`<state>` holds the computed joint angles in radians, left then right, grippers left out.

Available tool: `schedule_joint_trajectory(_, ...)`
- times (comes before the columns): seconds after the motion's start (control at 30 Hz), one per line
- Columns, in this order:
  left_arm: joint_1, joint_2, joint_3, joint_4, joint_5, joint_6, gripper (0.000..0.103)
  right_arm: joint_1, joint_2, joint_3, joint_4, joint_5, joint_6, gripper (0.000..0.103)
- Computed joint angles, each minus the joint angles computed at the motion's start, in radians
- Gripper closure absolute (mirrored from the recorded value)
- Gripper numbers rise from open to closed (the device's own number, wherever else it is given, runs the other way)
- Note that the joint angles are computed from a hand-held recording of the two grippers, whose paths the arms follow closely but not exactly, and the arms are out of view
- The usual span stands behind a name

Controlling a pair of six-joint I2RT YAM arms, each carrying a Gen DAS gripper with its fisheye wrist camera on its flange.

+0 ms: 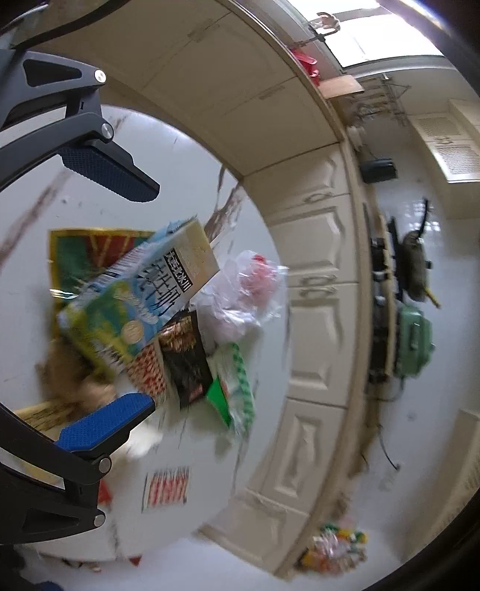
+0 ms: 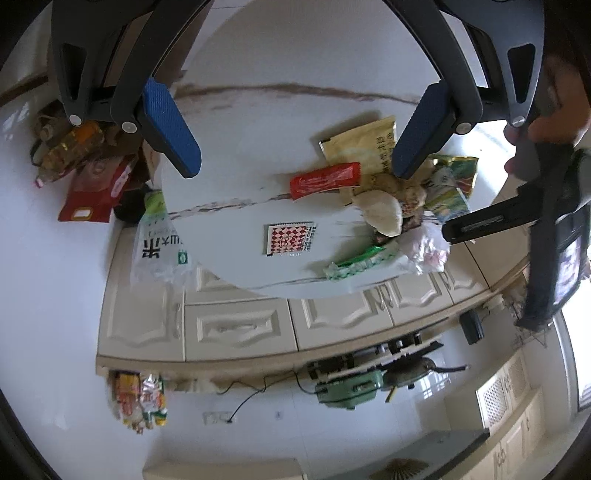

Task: Collect trash
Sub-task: 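Grasp the milk carton with the left tool while the right tool grasps the white bread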

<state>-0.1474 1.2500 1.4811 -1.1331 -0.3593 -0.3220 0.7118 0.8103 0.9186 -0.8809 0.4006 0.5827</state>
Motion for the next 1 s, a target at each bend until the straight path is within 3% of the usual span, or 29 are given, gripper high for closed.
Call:
schedule_joint_trajectory(0.2,0.104,0.191,0.121,0.013,0.071,0.051,0.002,-0.104,0.100,-0.034,0.132,-0.122,-0.084,0.000)
schedule_joint_trajectory(0.27,0.173,0.215,0.159,0.019,0.170,0.084,0.011,-0.115,0.146,-0.037,0.175,-0.151,-0.105,0.000)
schedule_joint_trajectory(0.33,0.233,0.232,0.180,0.032,0.273,0.101,0.033,-0.116,0.202,-0.027,0.218,-0.177,-0.127,0.000)
schedule_joint_trajectory(0.43,0.307,0.261,0.244,0.012,0.355,0.159,0.052,-0.114,0.304,0.007,0.281,-0.213,-0.169,0.000)
schedule_joint_trajectory(0.67,0.446,0.284,0.337,0.003,0.520,0.271,0.057,-0.111,0.514,0.105,0.375,-0.262,-0.182,0.000)
schedule_joint_trajectory(0.77,0.502,0.150,0.203,-0.016,0.598,0.312,0.058,-0.123,0.586,0.154,0.374,-0.297,-0.182,0.000)
schedule_joint_trajectory(0.8,0.570,0.073,0.142,-0.037,0.657,0.372,0.058,-0.133,0.598,0.158,0.382,-0.323,-0.187,0.000)
schedule_joint_trajectory(0.83,0.641,0.015,0.123,-0.099,0.717,0.433,0.058,-0.143,0.604,0.161,0.384,-0.345,-0.190,0.003)
schedule_joint_trajectory(0.9,0.728,-0.007,0.119,-0.133,0.805,0.503,0.059,-0.161,0.616,0.157,0.397,-0.395,-0.176,0.025)
schedule_joint_trajectory(0.93,0.780,-0.003,0.132,-0.165,0.858,0.550,0.059,-0.173,0.627,0.156,0.398,-0.429,-0.171,0.045)
schedule_joint_trajectory(0.97,0.837,-0.003,0.139,-0.202,0.904,0.605,0.059,-0.188,0.627,0.143,0.419,-0.475,-0.160,0.051)
schedule_joint_trajectory(1.0,0.874,-0.005,0.142,-0.230,0.933,0.644,0.059,-0.195,0.628,0.134,0.429,-0.496,-0.151,0.051)
